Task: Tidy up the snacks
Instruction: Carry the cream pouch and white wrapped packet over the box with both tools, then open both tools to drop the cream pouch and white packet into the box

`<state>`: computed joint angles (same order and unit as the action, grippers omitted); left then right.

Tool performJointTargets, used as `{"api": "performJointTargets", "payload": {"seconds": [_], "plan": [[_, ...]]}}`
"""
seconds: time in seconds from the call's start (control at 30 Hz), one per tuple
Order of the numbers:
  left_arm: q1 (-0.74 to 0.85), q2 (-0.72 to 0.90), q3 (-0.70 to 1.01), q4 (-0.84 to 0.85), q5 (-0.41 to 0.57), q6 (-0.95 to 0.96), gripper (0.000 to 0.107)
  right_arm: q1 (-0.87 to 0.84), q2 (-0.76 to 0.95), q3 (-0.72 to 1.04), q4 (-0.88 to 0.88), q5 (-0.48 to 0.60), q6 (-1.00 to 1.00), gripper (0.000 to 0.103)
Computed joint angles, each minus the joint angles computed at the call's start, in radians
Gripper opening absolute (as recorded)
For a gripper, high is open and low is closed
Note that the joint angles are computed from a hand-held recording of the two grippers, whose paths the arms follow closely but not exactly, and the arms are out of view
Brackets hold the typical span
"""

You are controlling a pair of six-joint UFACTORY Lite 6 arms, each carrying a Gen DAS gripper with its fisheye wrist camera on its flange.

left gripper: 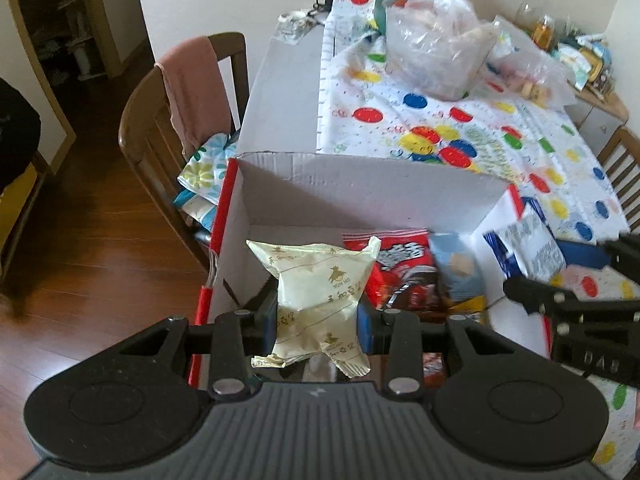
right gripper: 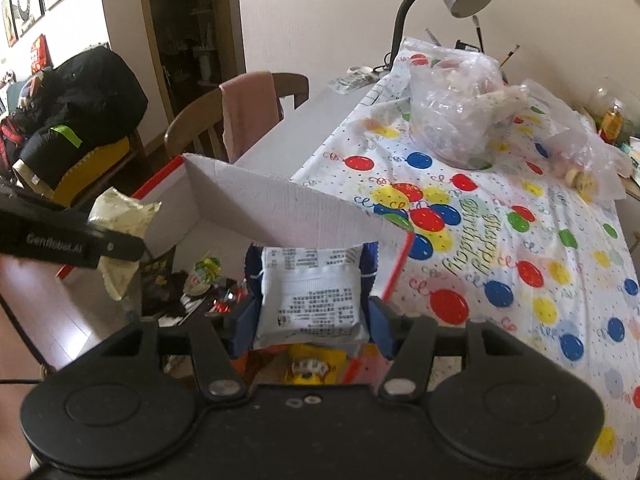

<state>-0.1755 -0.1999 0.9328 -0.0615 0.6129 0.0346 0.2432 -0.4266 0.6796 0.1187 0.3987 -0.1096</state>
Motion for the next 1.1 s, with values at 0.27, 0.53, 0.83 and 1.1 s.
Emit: {"api": "performJointTargets", "payload": {"seconds": [0.27,0.53,0.83,1.1], "plan": [[0.032,0.194,0.099,-0.022,0.004,0.080,0.036,0.047,0.289,0.167,-0.076,-0.063,0.114,0.058],[0.038,0.316,0.159,-0.018,0.013,0.101,0.037,0.078,0.462,0.259,-0.157,-0.083,0.220,0.058],[0.016,0.378,0.174,0.012,-0.005,0.080,0.037,0.099,0.521,0.281,-0.203,-0.079,0.257,0.058],[0.014,0.373,0.163,0.019,-0.021,0.076,0.039,0.094,0.521,0.273,-0.174,-0.084,0.235,0.060]]}}
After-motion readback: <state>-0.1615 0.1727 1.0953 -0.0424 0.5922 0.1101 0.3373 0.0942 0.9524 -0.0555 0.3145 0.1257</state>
